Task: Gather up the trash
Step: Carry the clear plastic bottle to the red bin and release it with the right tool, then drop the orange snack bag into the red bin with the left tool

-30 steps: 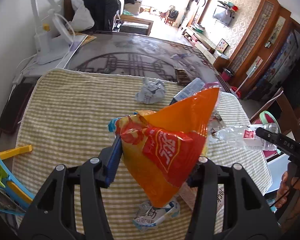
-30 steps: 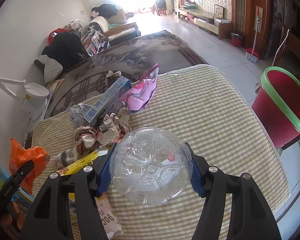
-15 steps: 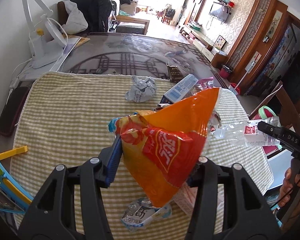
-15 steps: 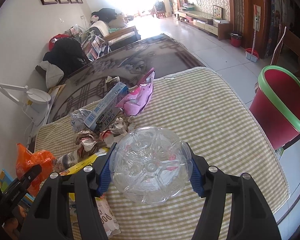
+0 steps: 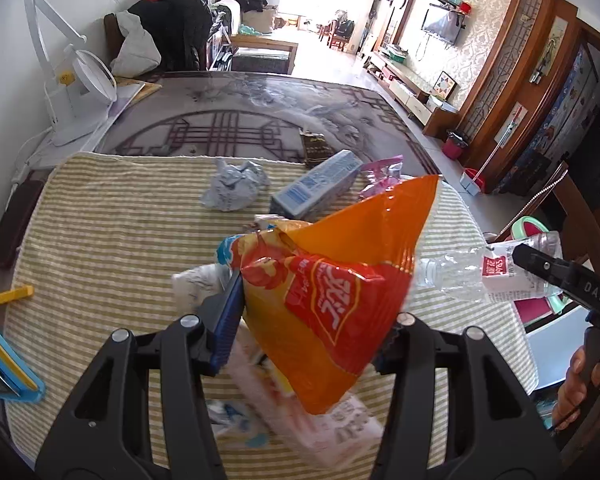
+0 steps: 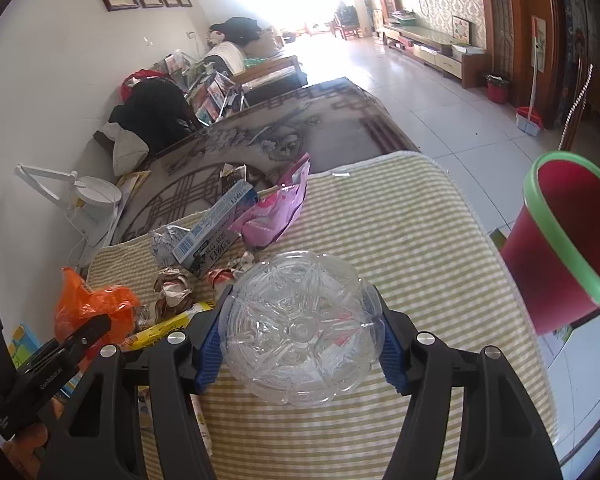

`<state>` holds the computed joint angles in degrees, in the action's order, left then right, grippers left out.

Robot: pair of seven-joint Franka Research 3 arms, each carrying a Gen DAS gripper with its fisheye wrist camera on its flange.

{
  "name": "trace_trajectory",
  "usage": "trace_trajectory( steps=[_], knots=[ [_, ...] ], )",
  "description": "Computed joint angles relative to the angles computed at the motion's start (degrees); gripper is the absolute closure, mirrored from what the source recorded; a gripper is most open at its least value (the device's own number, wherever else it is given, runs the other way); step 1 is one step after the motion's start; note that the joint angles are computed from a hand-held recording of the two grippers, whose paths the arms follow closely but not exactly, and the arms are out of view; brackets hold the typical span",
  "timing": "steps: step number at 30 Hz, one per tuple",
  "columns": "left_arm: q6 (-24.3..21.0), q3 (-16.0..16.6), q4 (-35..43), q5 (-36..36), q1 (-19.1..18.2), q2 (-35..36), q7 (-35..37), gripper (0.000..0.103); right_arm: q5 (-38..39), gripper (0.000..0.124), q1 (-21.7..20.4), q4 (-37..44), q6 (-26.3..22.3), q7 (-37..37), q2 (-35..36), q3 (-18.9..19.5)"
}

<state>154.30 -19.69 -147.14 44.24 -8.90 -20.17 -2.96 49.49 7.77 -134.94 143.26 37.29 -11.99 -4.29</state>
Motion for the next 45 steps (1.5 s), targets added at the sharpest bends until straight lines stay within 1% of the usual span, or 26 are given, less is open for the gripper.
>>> trace_trajectory(
  steps=[4, 8, 11, 16, 19, 22, 28, 30, 33, 34, 35, 36, 37, 38, 41, 45],
  knots=[
    [-3.4, -2.2, 6.2, 2.3, -0.3, 5.6, -2.9, 0.054, 0.5, 0.063, -1.4, 3.1, -2.7, -4.3, 1.9, -1.8],
    [-6.7, -2.1, 13.1, 5.0, -3.1, 12.0, -5.4, 0.054, 0.7, 0.063, -3.8, 6.1, -5.6, -7.5, 4.2, -2.7],
    [-9.0, -1.3, 17.2, 6.0, -5.7, 15.5, -5.9, 0.054, 1.2, 0.063, -5.8, 8.5, -7.5, -9.3, 6.0, -3.2],
    [-12.9, 0.5, 23.8, 6.9, -10.2, 20.8, -5.8, 0.054, 4.5, 0.063, -9.4, 14.5, -10.4, -12.4, 9.3, -4.2],
    [-14.5, 1.6, 27.2, 6.8, -12.3, 23.6, -4.7, 0.054, 6.8, 0.063, -11.9, 18.8, -10.6, -12.7, 11.9, -4.4],
    [-15.2, 2.5, 30.1, 6.5, -14.0, 26.0, -3.5, 0.054, 8.5, 0.063, -14.3, 22.8, -7.2, -12.4, 14.8, -4.4],
    [-15.9, 4.1, 36.7, 6.3, -16.8, 31.2, -0.1, 0.054, 9.4, 0.063, -18.9, 29.1, -3.8, -9.9, 20.6, -3.5],
    [-15.7, 4.6, 39.0, 6.3, -17.7, 33.0, 1.2, 0.054, 9.8, 0.063, -20.2, 30.7, -3.2, -10.0, 22.1, -3.0],
    [-15.0, 5.5, 42.7, 6.0, -19.0, 35.9, 3.8, 0.054, 11.1, 0.063, -21.9, 32.5, -1.1, -11.1, 23.9, -2.1],
    [-14.8, 5.8, 44.2, 5.8, -19.4, 37.1, 4.8, 0.054, 10.8, 0.060, -22.2, 33.1, -0.4, -10.9, 24.5, -1.9],
    [-14.4, 6.0, 45.6, 5.7, -19.9, 38.1, 5.7, 0.054, 9.0, 0.057, -22.2, 33.7, -0.2, -9.5, 25.4, -1.9],
    [-14.0, 6.3, 46.8, 5.3, -20.3, 39.1, 6.7, 0.054, 6.6, 0.043, -22.5, 34.9, -1.6, -7.8, 26.4, -2.0],
    [-13.6, 6.6, 48.8, 4.9, -20.6, 40.6, 8.1, 0.054, 4.4, 0.039, -22.7, 35.3, -1.9, -5.9, 27.2, -2.1],
    [-13.0, 6.8, 50.6, 4.4, -21.0, 41.9, 9.4, 0.054, 4.3, 0.039, -23.1, 34.6, -0.9, -5.4, 27.2, -1.9],
    [-11.2, 7.7, 57.2, 2.6, -22.1, 46.7, 14.4, 0.054, 7.5, 0.037, -25.2, 32.3, -0.5, -6.6, 26.2, -1.2],
    [-8.6, 7.7, 67.1, -3.3, -22.5, 53.8, 23.0, 0.054, 8.7, 0.035, -26.3, 29.5, 2.3, -4.9, 25.3, -2.1]
  ],
)
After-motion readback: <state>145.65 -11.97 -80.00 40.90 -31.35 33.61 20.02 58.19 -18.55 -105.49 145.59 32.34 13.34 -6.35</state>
